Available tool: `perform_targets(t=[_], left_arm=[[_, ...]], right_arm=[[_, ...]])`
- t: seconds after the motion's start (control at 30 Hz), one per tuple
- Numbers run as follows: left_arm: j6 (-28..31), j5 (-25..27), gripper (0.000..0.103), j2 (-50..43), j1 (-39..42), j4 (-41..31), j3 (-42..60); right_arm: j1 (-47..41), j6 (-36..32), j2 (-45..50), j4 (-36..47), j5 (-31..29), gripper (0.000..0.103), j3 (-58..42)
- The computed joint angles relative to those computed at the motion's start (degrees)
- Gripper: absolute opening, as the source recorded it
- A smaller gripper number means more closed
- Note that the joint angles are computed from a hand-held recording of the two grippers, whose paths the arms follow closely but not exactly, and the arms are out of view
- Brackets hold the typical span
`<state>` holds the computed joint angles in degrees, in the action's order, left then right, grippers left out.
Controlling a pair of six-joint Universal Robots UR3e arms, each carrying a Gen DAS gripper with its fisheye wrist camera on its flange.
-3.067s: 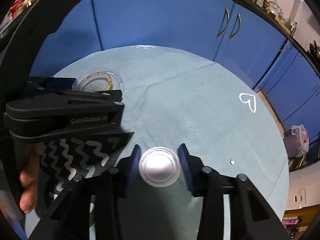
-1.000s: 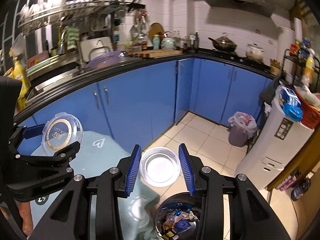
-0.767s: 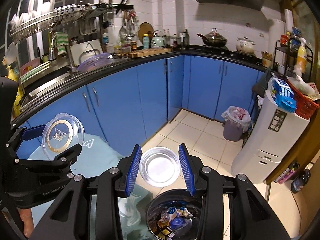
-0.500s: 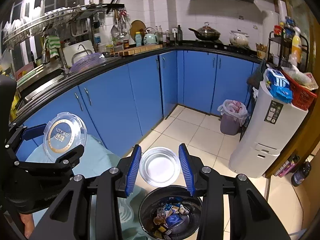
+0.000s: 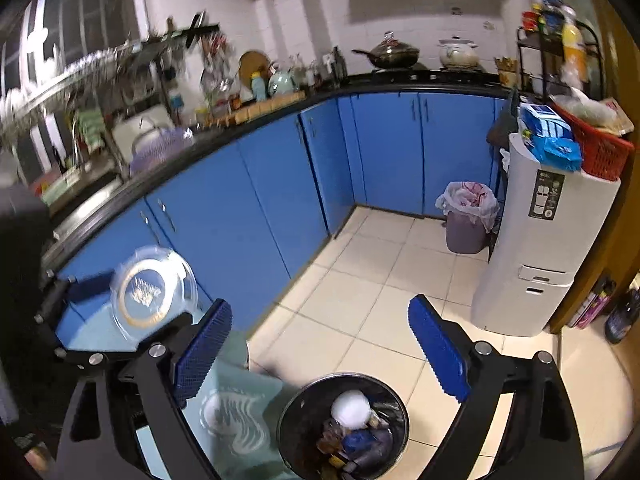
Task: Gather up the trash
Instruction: 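Open the right tool to drop the white cap while the left tool drops the clear lid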
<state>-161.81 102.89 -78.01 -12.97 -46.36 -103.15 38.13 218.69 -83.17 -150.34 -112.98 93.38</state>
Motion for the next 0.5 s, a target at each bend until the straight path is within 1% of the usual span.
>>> perform_targets(t=[0.1, 0.3, 0.5], left_arm=[[-0.38, 0.64, 0.087, -1.71, -1.06, 0.18, 1.06], [-1.33, 1.48, 0.087, -4.41, -2.94, 0.55, 2.48], [-1.62, 1.95, 0.087, -5.76, -4.27, 1.03, 2.92]], right_arm=[[-1.48, 0.48, -0.86, -0.52, 0.94, 0.088, 1.62], [-2.82, 2.26, -2.63, -2.06, 0.82, 0.088, 4.68], [-4.66, 3.08, -4.45, -3.43, 1.66, 0.088, 7.42]])
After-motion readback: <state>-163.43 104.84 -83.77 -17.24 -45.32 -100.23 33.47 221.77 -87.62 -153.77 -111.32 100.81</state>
